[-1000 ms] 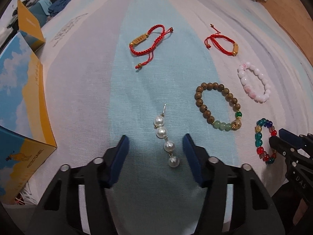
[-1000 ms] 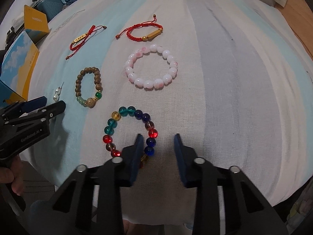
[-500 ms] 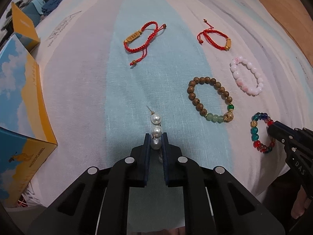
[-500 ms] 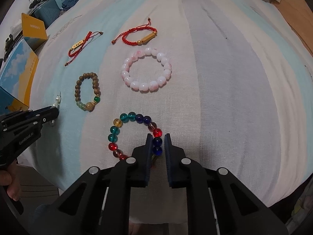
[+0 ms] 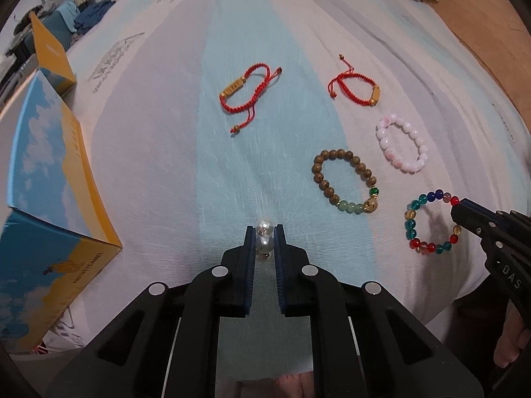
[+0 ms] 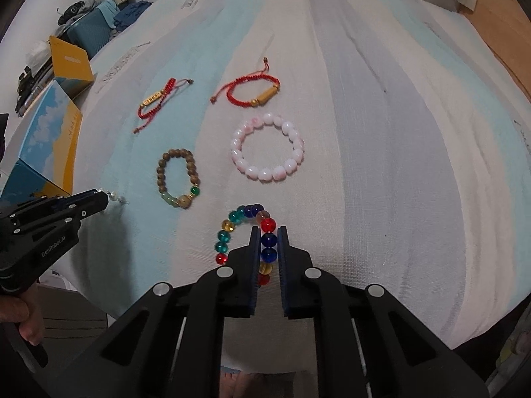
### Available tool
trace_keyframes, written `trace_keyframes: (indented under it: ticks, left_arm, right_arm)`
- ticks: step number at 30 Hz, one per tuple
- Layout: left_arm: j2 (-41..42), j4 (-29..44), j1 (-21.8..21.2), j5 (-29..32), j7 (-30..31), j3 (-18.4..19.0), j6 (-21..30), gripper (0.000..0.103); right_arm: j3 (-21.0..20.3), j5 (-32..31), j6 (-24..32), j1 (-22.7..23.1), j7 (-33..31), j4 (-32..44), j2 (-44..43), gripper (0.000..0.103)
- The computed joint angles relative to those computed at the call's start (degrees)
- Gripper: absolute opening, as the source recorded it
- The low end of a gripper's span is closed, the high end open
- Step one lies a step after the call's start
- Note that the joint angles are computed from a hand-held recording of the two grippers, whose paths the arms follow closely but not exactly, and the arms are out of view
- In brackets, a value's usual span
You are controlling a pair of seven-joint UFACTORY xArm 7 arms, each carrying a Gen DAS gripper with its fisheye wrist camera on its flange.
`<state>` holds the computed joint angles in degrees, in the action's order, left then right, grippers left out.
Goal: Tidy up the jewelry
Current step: 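Carry the pearl pendant and multicolour bracelet into the white box with both tools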
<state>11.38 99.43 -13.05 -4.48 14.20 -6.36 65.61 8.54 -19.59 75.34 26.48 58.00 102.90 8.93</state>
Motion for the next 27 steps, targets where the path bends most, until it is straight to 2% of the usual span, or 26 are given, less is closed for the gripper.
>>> trace_keyframes:
  ticks: [17, 27]
  left_arm:
    - [-0.8, 3.97, 0.59, -1.85, 1.46, 0.05, 2.6, 0.01]
    - [-0.32, 7.93, 1.1, -1.87, 1.56, 0.38, 4.24, 0.01]
  right_arm:
    - [-0.65, -2.2, 4.77, 2.25, 0.72, 8.36, 2.68, 0.009]
    - [-2.25, -3.74, 9.34, 4.3, -0.43, 16.91, 6.92, 0.009]
